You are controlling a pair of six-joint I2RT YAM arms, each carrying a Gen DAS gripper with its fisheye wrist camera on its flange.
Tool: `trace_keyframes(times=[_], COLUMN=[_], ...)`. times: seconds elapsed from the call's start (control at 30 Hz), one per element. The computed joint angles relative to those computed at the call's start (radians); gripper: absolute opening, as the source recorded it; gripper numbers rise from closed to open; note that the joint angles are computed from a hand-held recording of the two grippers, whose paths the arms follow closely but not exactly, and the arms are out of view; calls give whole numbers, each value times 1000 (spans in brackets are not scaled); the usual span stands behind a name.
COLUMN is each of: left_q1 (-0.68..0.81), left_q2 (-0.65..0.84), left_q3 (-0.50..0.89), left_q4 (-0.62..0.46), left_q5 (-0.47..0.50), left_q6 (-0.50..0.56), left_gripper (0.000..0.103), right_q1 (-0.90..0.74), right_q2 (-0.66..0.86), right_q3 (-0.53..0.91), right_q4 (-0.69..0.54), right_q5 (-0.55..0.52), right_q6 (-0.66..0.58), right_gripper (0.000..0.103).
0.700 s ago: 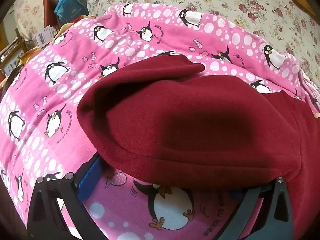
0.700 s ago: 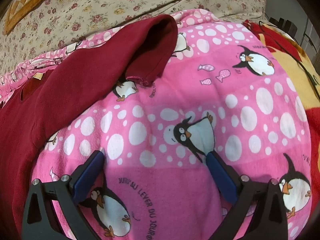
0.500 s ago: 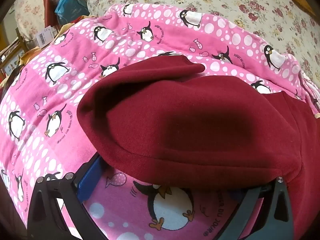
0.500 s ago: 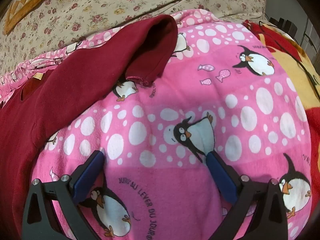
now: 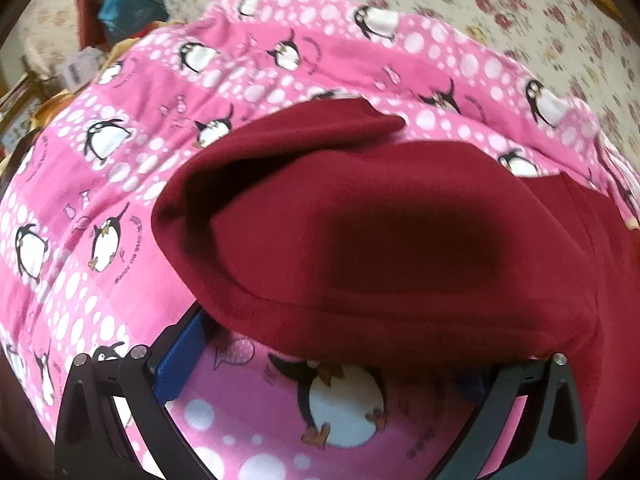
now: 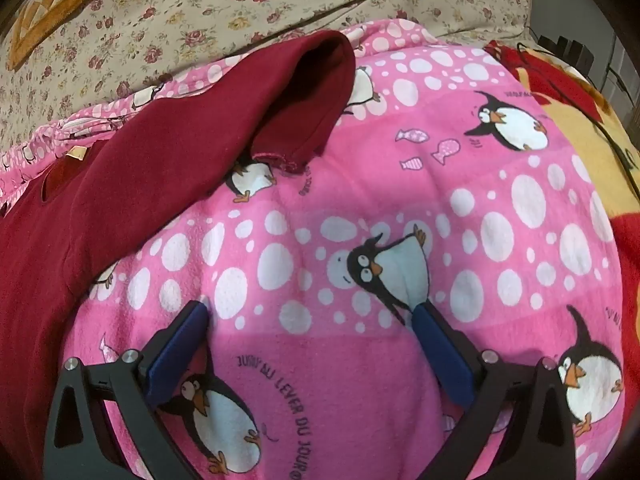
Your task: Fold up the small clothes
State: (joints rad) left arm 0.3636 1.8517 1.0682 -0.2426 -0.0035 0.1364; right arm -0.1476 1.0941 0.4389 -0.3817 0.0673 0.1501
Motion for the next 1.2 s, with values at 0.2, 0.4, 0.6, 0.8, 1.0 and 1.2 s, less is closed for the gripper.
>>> trace_keyframes(times=[0.2,0.4,0.6,0.8,1.0,1.2], left_q1=[66,196,316,472,594,650], left_q2=[-75,-313,-613,-762,-764,-691], left_q3=[14,-124,-215,-175,-106,-57], left_q4=[-167,-201,-263,-359,-429,-546], left_q5=[107,303,450,595,616,686], left_q6=[56,110,228,283,373,452], left_gripper=[71,65,65,65,65,65], right_q1=[29,147,503,1009,1363,1402], right_q2=[9,-2,-230,-181,68,286], right_q3=[2,119,229,460,745,899], right_q4=[2,-247,-508,-761,-956,-917], right_q5=[33,152,282,504,649,692], right_q6=[14,244,523,863,1162,1090], right_gripper=[103,103,102,102,102,102])
